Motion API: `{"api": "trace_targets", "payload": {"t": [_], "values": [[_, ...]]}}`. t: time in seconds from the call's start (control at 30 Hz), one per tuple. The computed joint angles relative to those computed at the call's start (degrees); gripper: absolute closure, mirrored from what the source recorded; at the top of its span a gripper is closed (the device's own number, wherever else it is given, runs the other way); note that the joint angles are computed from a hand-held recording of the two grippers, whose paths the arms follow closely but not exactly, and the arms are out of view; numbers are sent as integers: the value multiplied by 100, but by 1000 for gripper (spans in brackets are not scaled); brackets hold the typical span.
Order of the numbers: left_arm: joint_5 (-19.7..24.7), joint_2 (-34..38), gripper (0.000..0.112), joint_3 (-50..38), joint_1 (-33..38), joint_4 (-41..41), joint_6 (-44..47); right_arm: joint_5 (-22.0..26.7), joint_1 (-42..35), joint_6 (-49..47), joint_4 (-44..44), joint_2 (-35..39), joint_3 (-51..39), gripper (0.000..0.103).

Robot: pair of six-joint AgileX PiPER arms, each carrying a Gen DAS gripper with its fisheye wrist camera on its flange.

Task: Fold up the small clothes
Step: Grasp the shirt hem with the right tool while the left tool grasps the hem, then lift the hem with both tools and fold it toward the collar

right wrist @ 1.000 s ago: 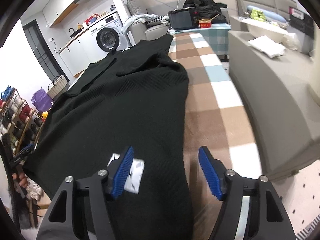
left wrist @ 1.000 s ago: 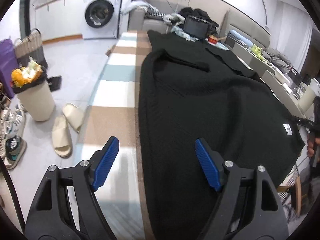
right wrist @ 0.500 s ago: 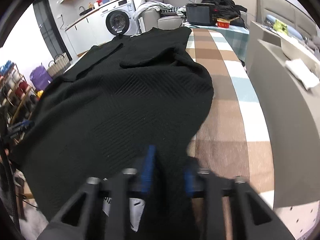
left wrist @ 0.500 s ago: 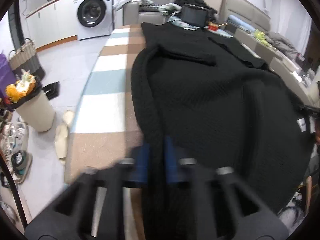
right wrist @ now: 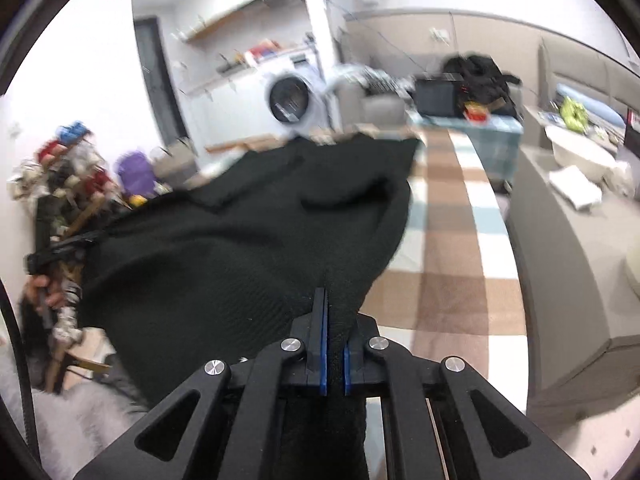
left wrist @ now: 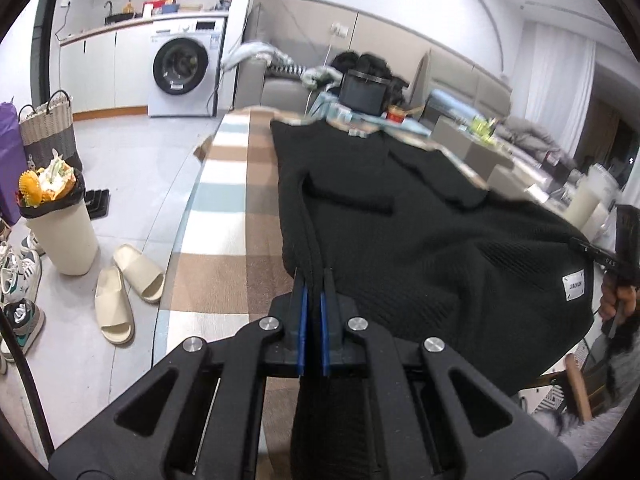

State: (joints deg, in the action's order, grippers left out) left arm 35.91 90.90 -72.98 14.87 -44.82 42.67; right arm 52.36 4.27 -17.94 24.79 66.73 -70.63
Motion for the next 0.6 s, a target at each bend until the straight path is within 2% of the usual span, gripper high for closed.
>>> {"api": "trace_targets", "payload": {"t": [0.1,0.17,0.3,0.43,0.5,0.6], "values": [[-1,-200,110,17,103,-219,133,-132,-22,113,125,-199,-61,98],[-47,-84,110,-234,131,-206,-37,-301,84,426,-84,-155,-190,98],[-123,602,110,-1187,50,285,-806,-633,369,1296,-793,299,-688,98],[-27,1620,109,-2462,-142,1128,-1798,-712,654,2173,-1703,1290,-1434,98],[246,2216,109,-3200,-219,1619,-2304,-512,701,2379,-1929,1932,-1919,98],[1138,3170,107,-4458,-268,2243,-3043,36,704,2579,-2287,2881,-2697,92]]}}
